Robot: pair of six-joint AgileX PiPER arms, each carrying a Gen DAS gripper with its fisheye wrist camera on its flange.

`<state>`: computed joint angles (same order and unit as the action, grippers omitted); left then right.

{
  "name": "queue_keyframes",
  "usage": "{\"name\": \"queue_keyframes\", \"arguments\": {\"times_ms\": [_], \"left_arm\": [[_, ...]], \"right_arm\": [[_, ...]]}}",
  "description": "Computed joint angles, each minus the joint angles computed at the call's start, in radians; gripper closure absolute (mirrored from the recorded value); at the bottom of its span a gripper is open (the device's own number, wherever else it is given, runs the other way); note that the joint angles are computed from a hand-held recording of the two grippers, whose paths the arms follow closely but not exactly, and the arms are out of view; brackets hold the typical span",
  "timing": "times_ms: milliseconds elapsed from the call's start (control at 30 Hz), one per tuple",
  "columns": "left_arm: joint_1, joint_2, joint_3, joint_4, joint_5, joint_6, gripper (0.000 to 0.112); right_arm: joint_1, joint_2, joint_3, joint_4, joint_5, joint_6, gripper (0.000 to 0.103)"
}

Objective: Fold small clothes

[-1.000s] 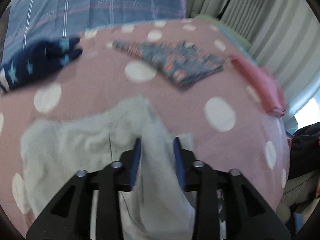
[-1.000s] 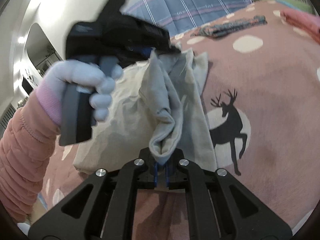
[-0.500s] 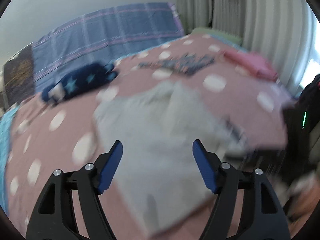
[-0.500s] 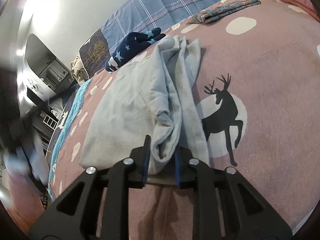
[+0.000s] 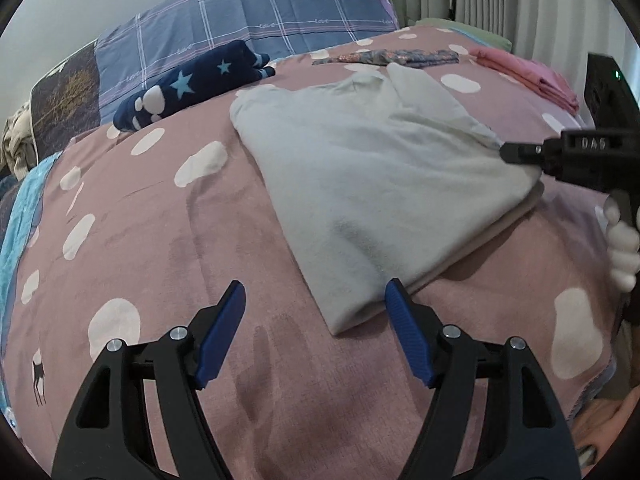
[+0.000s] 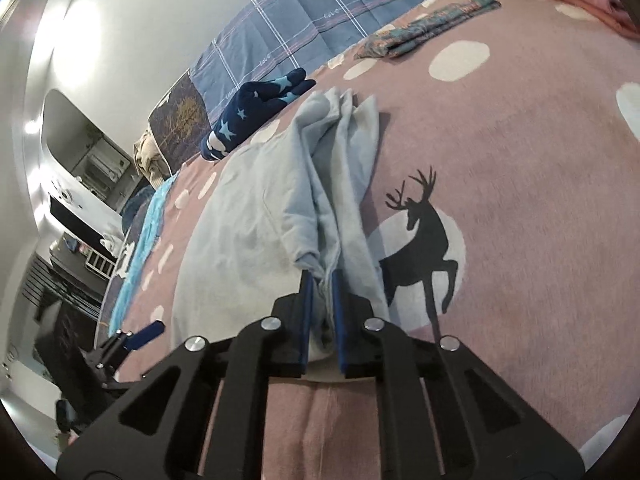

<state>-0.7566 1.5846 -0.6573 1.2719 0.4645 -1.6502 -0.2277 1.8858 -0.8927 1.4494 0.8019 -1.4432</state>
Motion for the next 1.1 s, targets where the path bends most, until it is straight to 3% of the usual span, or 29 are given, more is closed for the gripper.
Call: {"name": "queue_keyframes", "arguments": {"times_ms": [133, 267, 300, 400, 500, 600, 633, 767, 933, 1033, 1067, 1100], "left_arm": [[0.006, 0.003, -0.004, 0.014, -0.027, -0.009, 0.039], [0.016, 0.004, 0.004, 0.014, -0.034, -0.008, 0.039], [0.026, 0.001, 0.011, 0.016, -0.043, -0.017, 0.039], [0.059, -0.009, 0.041, 0.06, -0.086, -0.082, 0.039], [0.075, -0.032, 0.06, 0.07, -0.113, -0.103, 0.039], [0.093, -0.059, 0.063, 0.051, -0.134, -0.077, 0.039], [0.099, -0.068, 0.061, 0.05, -0.139, -0.075, 0.039], [0.095, -0.101, 0.063, 0.103, -0.13, -0.142, 0.039], [0.095, -0.082, 0.081, 0.127, -0.127, -0.184, 0.039], [0.113, -0.075, 0.09, 0.158, -0.153, -0.222, 0.039], [0.114, -0.072, 0.087, 0.16, -0.155, -0.224, 0.039], [0.112, -0.072, 0.084, 0.155, -0.151, -0.22, 0.039]], "right_arm": [[-0.015, -0.016, 0.003, -0.014, 0.037, 0.029, 0.095], [-0.08, -0.053, 0.012, -0.003, 0.178, 0.039, 0.098], [-0.082, -0.068, 0.015, -0.002, 0.163, 0.042, 0.103], [-0.081, -0.096, 0.016, -0.061, 0.003, 0.093, 0.103], [-0.12, -0.034, -0.007, -0.132, -0.014, 0.153, 0.101], [-0.141, -0.031, 0.008, -0.108, 0.03, 0.082, 0.101], [-0.139, -0.043, 0.014, -0.102, 0.055, 0.053, 0.099], [-0.09, -0.087, 0.039, -0.089, 0.086, -0.024, 0.076], [-0.024, -0.056, 0.027, -0.167, 0.011, 0.046, 0.069], [-0.034, -0.024, 0.02, -0.167, 0.031, 0.043, 0.062], [-0.03, -0.022, 0.017, -0.169, 0.041, 0.038, 0.07], [-0.023, -0.023, 0.011, -0.178, 0.041, 0.048, 0.086]]}}
